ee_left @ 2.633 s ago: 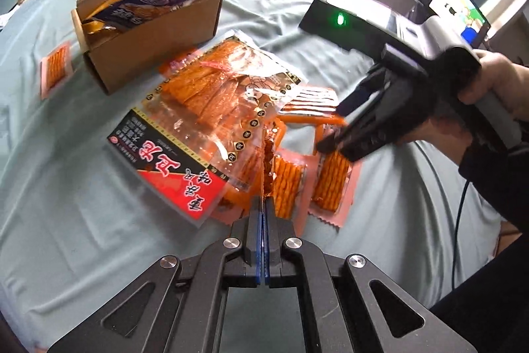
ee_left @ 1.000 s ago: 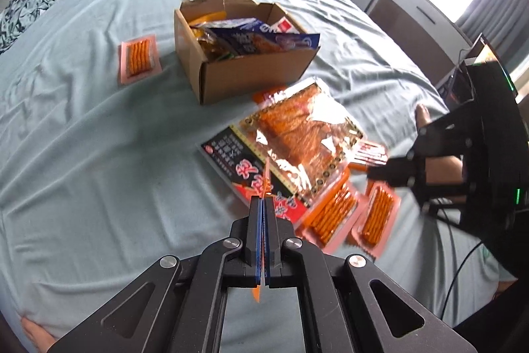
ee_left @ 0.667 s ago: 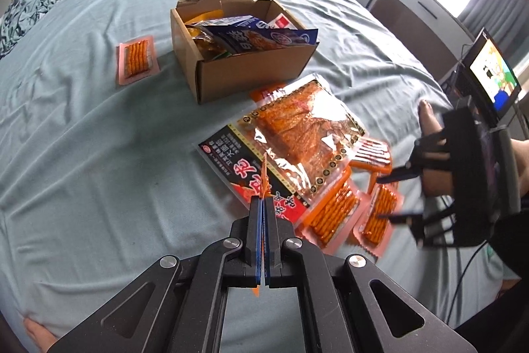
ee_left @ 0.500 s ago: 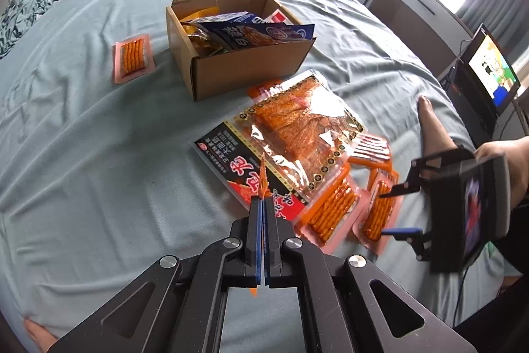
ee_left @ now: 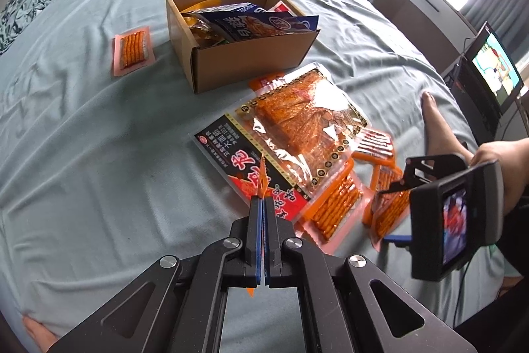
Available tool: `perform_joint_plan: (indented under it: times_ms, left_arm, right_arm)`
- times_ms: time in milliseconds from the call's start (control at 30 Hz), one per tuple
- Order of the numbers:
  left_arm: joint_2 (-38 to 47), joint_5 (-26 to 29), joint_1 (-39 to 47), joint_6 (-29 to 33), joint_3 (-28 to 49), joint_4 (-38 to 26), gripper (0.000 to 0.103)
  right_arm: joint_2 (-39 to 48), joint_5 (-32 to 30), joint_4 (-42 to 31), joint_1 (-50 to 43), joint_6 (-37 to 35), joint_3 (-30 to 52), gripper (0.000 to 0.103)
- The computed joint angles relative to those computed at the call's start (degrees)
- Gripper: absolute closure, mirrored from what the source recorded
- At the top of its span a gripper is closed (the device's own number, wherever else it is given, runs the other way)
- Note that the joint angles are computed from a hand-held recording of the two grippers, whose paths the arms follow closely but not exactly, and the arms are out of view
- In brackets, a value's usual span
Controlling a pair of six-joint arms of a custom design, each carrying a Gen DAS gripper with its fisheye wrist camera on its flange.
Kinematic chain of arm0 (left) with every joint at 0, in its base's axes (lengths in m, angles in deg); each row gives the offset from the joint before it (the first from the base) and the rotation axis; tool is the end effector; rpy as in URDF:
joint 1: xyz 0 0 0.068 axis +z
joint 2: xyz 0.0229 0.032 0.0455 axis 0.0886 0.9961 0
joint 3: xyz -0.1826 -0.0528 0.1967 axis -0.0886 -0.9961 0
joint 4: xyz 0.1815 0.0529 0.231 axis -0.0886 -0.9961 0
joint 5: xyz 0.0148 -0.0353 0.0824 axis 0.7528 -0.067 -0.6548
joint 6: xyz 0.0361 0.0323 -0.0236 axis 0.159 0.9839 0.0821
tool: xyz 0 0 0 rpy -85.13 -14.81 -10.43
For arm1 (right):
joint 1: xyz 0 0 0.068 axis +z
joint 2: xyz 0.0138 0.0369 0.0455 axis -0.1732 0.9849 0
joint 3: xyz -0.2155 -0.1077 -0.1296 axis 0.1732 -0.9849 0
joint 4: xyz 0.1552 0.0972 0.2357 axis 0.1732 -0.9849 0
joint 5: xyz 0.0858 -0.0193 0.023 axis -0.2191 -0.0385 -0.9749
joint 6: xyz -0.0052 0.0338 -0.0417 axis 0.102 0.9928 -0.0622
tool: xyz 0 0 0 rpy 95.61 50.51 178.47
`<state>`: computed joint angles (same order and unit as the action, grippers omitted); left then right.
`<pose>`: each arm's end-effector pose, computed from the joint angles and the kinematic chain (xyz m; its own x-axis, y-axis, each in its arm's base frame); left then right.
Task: Organize snacks
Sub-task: 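Lift and carry the held orange packets toward the box with both grippers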
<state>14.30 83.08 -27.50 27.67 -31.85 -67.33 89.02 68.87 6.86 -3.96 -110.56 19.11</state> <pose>0.1964 -0.1249 0.2821 -0.9222 0.0274 -0.3858 0.1106 0.9745 -0.1953 0.1914 0.0234 0.1575 0.0161 -0.9938 -0.1097 -0.9725 0.0099 -0.2326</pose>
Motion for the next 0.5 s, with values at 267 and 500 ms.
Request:
perform_joint_plan:
  times_ms: [267,500]
  left_arm:
    - [0.0,0.3,0.9,-0.1,0.4,-0.2,0.103]
    - [-1.6,3.2,3.3,-0.6,3.8,0.3,0.103]
  right_arm:
    - [20.4,-10.8,-14.7,-8.2,4.9,21.7,0.099]
    - [30.8,-25.3,-28.5,-15.9,8.7,40.6,0.099]
